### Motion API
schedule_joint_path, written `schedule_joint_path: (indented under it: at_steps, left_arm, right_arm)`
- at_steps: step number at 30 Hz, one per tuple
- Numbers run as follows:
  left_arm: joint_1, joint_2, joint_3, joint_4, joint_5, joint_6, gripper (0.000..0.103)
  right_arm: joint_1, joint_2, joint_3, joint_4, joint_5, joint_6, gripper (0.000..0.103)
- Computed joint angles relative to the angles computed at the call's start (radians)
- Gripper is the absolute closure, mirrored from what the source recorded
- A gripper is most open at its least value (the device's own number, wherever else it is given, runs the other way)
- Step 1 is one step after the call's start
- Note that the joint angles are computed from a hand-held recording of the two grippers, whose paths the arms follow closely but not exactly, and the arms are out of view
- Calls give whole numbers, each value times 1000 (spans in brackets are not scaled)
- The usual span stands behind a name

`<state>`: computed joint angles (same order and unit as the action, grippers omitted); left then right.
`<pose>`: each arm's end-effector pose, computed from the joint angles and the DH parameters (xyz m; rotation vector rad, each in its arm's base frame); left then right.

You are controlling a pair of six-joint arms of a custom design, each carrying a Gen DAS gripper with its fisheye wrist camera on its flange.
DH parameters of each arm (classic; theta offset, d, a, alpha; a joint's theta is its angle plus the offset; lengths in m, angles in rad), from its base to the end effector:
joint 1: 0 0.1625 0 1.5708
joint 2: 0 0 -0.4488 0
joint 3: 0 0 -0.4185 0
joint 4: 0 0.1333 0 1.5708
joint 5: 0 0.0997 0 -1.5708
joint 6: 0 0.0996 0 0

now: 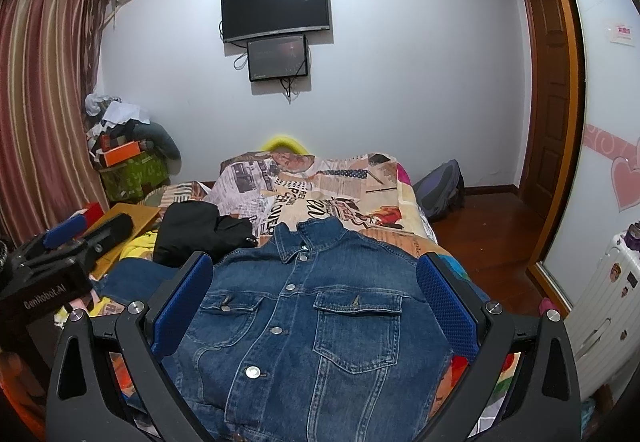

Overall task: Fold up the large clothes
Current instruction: 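Grasp the jacket sleeve with the left gripper and lift it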

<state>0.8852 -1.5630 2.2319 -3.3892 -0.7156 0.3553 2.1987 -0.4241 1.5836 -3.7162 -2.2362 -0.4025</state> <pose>-0.1123 -0.4665 0.4160 0.4985 2.0964 -1.4752 0.4674 -0.5217 0.0035 0.7564 -2.1965 1.3079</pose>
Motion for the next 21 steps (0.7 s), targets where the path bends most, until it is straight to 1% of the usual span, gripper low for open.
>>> schedule_joint_path:
  at_steps: [4,6,9,14,16,17,20,21]
  left_arm:
    - [50,5,-43,-7,-23,13,0]
    - [73,14,-67,-24,-16,26,0]
    - [118,44,-122,-83,20,68,0]
    - [220,100,-229,-172,87,118,0]
    - [280,125,-275,-205,97,127,0]
    - [303,130,-289,-196,92,118,0]
    - [406,123,-336,-37,61,-1,0]
    - [431,131,-352,-5,59,-25,0]
  right_arm:
    - [-10,16,-37,31,-5,-6,2]
    - [-18,28,-65,52,-9,-11,2]
    - [-28,44,-100,81,-15,-21,2]
    - [-48,68,-161,146,-24,-14,2]
    - [-56,79,-186,177,-29,-9,2]
    - [-59,85,-200,192,-33,-6,2]
    - [-67,107,-243,241,-48,0,2]
    - [-70,115,-259,261,-51,3,2]
